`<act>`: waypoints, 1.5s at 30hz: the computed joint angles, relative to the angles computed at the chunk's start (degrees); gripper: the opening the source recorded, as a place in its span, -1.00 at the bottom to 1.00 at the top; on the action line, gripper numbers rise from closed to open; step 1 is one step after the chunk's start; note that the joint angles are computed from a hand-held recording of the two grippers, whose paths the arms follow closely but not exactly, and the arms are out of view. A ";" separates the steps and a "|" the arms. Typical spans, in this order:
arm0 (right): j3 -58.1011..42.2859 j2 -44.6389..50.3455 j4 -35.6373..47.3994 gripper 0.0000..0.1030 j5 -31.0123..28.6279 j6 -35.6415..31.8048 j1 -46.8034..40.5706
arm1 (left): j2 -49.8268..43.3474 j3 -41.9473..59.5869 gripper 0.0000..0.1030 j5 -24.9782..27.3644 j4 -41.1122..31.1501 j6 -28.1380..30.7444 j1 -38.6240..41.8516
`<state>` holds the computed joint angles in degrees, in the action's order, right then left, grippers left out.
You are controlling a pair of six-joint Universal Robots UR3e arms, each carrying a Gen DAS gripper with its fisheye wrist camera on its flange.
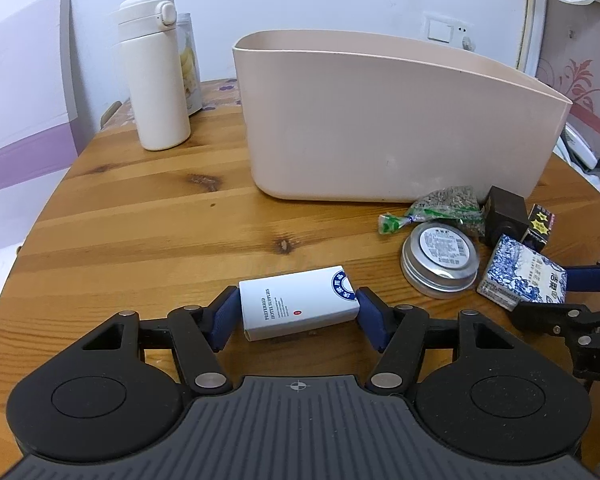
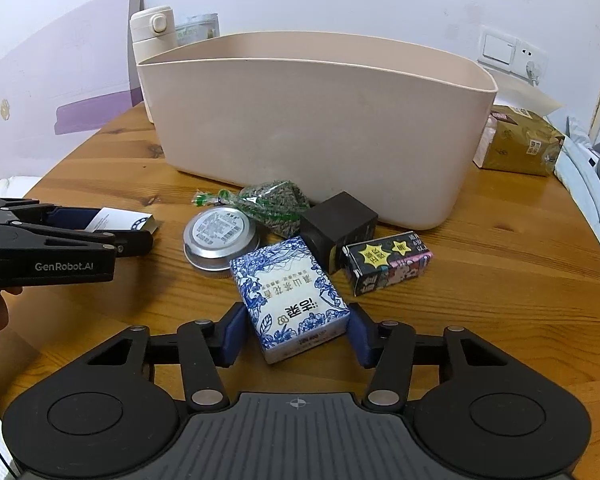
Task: Organize objects
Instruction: 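Close the left tool on the white box while the right tool closes on the blue-and-white box, then lift the white box with the left tool while the right tool lifts the patterned box toward the bin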
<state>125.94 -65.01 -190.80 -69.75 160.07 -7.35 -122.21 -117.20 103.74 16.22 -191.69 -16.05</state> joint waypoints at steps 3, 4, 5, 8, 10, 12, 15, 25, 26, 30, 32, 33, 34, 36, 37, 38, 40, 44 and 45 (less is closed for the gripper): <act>1.25 -0.88 -0.10 -0.05 0.32 -0.81 -0.30 | 0.37 -0.25 0.25 0.64 -0.35 -0.28 -0.46; 1.62 -1.08 -0.34 -0.06 0.26 -0.95 -0.29 | 0.47 -0.29 0.25 0.96 -0.53 -0.30 -0.66; 2.20 -1.46 -0.59 -0.06 0.24 -1.08 -0.31 | 0.60 -0.24 0.25 1.47 -0.84 -0.29 -0.96; 3.60 -2.35 -1.42 -0.06 0.69 -1.07 -0.99 | 1.00 -0.38 0.25 2.61 -0.97 0.12 -1.65; 4.72 -3.45 -1.53 -0.06 1.85 -1.46 -2.24 | 1.67 -0.73 0.25 2.94 -0.82 0.23 -1.87; 5.95 -4.67 -1.85 -0.06 2.86 -1.50 -3.13 | 2.58 -0.99 0.25 3.35 -1.06 0.17 -2.14; 7.07 -7.05 -0.84 -0.06 5.16 -1.77 -5.03 | 4.11 -0.95 0.25 4.18 -1.56 0.20 -2.64; 8.52 -15.56 1.46 -0.06 11.28 -0.26 -11.00 | 9.84 1.48 0.25 6.94 -3.72 2.41 -4.46; 8.31 -16.28 1.98 -0.06 11.93 -0.21 -11.63 | 10.09 2.13 0.25 6.91 -3.79 2.57 -4.55; 6.66 -17.49 2.55 -0.06 13.18 1.18 -13.28 | 9.92 5.46 0.25 6.83 -3.62 3.78 -4.93; 5.50 -17.90 2.56 -0.06 13.35 2.06 -13.73 | 9.30 7.91 0.25 6.82 -4.07 4.78 -5.02; 4.92 -18.11 2.37 -0.06 13.37 2.47 -13.94 | 8.83 9.18 0.25 6.92 -4.33 5.26 -5.03; 4.46 -18.15 1.89 -0.06 13.26 2.81 -14.11 | 8.26 10.81 0.25 7.12 -4.87 5.71 -5.09; 2.76 -17.70 1.05 -0.06 12.51 3.70 -14.11 | 7.10 13.92 0.24 7.18 -5.70 6.40 -5.04; 1.85 -17.37 0.97 -0.06 12.30 4.15 -14.11 | 6.48 15.45 0.25 7.14 -6.02 6.63 -4.98; 0.80 -17.06 1.07 -0.06 12.10 4.63 -14.06 | 5.76 17.09 0.24 7.03 -6.40 6.86 -4.85; -1.37 -16.38 1.25 -0.06 11.46 5.51 -13.63 | 4.23 20.36 0.24 6.79 -7.52 7.34 -4.47; -6.71 -13.57 1.52 -0.06 9.72 7.05 -11.89 | 0.29 28.28 0.25 6.31 -11.37 7.95 -3.48; -8.38 -12.48 1.63 -0.06 9.10 7.56 -11.27 | -0.73 30.06 0.24 6.14 -12.21 8.12 -3.19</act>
<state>117.56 -77.50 -189.17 -60.65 167.63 -18.63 -122.94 -87.14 109.89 4.01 -183.56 -19.25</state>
